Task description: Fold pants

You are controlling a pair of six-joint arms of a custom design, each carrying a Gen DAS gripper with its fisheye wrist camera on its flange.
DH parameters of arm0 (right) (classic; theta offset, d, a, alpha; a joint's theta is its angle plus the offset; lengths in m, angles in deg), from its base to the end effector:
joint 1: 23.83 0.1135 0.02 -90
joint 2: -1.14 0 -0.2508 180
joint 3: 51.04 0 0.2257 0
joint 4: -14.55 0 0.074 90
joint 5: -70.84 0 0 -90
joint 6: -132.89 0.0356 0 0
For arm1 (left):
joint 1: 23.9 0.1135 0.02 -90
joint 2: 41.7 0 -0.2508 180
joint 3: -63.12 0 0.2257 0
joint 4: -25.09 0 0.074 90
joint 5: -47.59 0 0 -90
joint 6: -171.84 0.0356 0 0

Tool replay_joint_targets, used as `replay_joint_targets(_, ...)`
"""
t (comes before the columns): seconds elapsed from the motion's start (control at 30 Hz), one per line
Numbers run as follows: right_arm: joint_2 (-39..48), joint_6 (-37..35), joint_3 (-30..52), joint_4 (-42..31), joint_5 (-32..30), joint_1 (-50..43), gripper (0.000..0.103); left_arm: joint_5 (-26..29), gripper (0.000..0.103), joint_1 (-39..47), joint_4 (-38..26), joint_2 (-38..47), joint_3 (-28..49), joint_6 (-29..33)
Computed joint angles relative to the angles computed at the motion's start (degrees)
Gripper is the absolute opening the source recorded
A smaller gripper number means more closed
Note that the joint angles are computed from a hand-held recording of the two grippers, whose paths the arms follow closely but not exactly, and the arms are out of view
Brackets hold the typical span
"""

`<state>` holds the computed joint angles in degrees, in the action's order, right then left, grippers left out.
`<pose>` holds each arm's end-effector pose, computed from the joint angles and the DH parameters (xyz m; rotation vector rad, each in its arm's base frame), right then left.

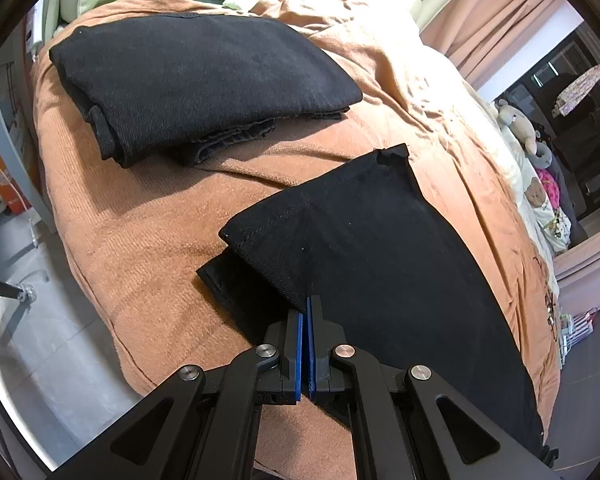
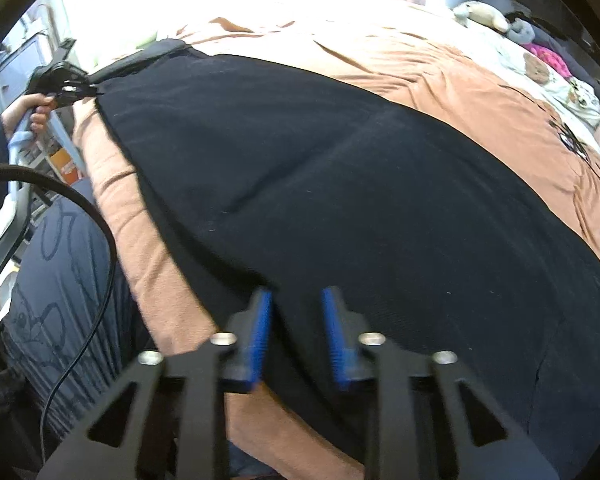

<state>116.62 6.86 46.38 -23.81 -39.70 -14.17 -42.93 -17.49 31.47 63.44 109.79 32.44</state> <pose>0.3940 0.0797 0.1805 -1.0883 2.2340 0.2670 0.2691 0.0306 0.0767 -1.1762 2.2126 -0.3048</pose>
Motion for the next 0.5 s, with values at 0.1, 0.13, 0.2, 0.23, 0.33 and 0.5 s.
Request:
replay_joint_targets(0.1,-1.27,-1.72,-2.14,1.30,0.05,0.06,0.000,-0.13,0.001,0.20,-0.19,-0.81,-0.29,0.11)
replay_joint_targets(0.13,-1.52,-1.98,-2.27,0.82,-0.53,-0.07,0.000,-0.32,0.001,0.21,-0.25,-1.36,-0.57,0.05)
replay_joint_targets(0.2,-1.11,-3.66,-0.63,-1.97,-1.71,-0.89,0.000,-0.94,0.001,0.03,-0.82,-2.57,-0.99,-0.10)
replay_joint_targets(0.23,-1.01,-4.43,-0.26,-2.80,-1.83,-0.97,0.000,-1.25,0.001,-0.21,-1.35,-2.89,-0.98,-0.05)
replay_joint_targets(0.33,-0.35,-5.07,0.79,-4.59,-1.77,-0.96,0.000,-0.95,0.001,0.01,-1.22,-1.66,-0.86,-0.25)
replay_joint_targets(0.5,2.26,-2.43,3.88,-6.63,-2.55,-1.13,0.001,3.18,0.003,2.28,0.81,2.32,-1.04,-2.40)
